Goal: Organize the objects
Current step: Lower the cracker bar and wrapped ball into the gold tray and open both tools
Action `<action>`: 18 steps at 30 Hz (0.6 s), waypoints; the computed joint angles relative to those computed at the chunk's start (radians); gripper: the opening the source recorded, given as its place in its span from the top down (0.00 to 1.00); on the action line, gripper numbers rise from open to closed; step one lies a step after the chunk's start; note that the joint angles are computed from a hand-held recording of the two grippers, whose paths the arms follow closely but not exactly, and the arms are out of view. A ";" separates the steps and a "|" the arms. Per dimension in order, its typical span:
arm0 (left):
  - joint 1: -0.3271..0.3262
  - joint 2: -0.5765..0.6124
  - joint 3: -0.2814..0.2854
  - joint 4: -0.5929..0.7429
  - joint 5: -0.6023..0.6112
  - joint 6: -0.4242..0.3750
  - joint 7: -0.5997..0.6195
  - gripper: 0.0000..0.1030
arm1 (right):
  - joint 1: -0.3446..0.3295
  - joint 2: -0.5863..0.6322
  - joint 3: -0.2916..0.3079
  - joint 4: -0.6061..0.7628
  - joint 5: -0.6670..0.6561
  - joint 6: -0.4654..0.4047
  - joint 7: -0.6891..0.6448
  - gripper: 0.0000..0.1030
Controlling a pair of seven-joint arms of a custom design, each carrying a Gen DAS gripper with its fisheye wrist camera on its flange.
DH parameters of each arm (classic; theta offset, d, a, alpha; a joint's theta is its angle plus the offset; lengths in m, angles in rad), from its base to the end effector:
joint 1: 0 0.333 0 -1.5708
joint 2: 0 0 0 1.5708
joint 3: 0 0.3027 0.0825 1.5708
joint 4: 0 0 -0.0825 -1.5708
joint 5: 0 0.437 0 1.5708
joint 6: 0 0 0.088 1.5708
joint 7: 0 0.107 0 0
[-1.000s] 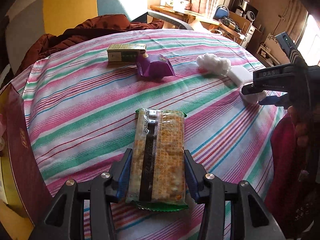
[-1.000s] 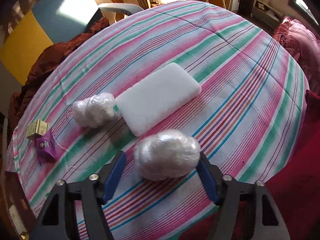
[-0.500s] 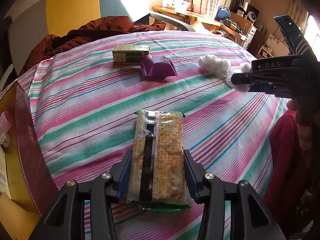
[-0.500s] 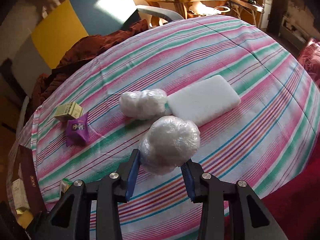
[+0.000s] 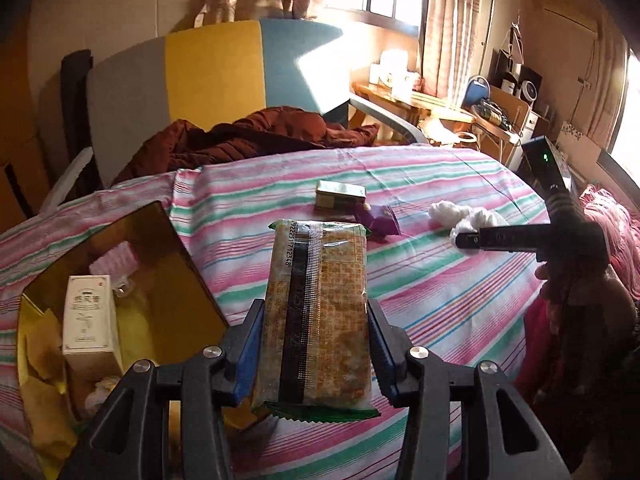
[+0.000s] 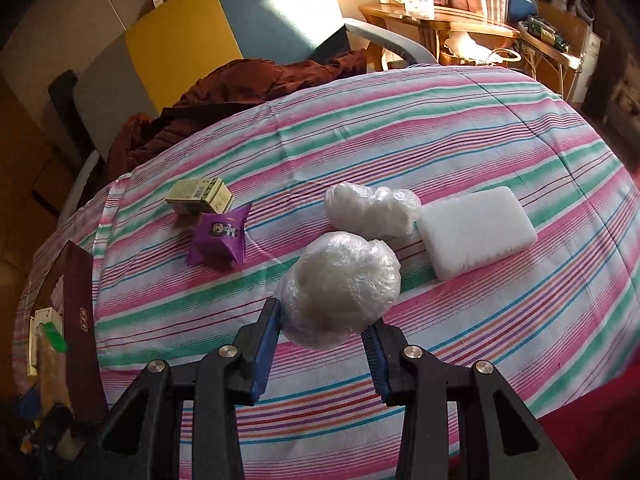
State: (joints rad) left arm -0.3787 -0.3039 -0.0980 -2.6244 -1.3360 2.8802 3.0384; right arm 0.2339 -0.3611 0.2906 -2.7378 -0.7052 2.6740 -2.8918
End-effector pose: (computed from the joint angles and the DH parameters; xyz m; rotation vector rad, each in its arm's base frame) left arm 0.4400 -0.1621 0.3339 -1.1045 2.4534 -1.0434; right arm 0.3788 0.2287 0.2977 -1.1315 2.4410 -0.5132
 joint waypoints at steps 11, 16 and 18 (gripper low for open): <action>0.061 -0.046 0.057 -0.019 -0.033 0.007 0.013 0.53 | 0.062 0.120 0.009 0.136 -0.049 0.022 -0.050 0.60; 0.101 -0.046 0.080 -0.019 -0.035 -0.013 0.002 0.53 | 0.106 0.213 0.002 0.250 -0.135 0.052 -0.022 0.60; 0.120 -0.050 0.090 -0.019 -0.041 -0.023 -0.006 0.53 | 0.132 0.249 -0.010 0.297 -0.167 0.065 -0.019 0.60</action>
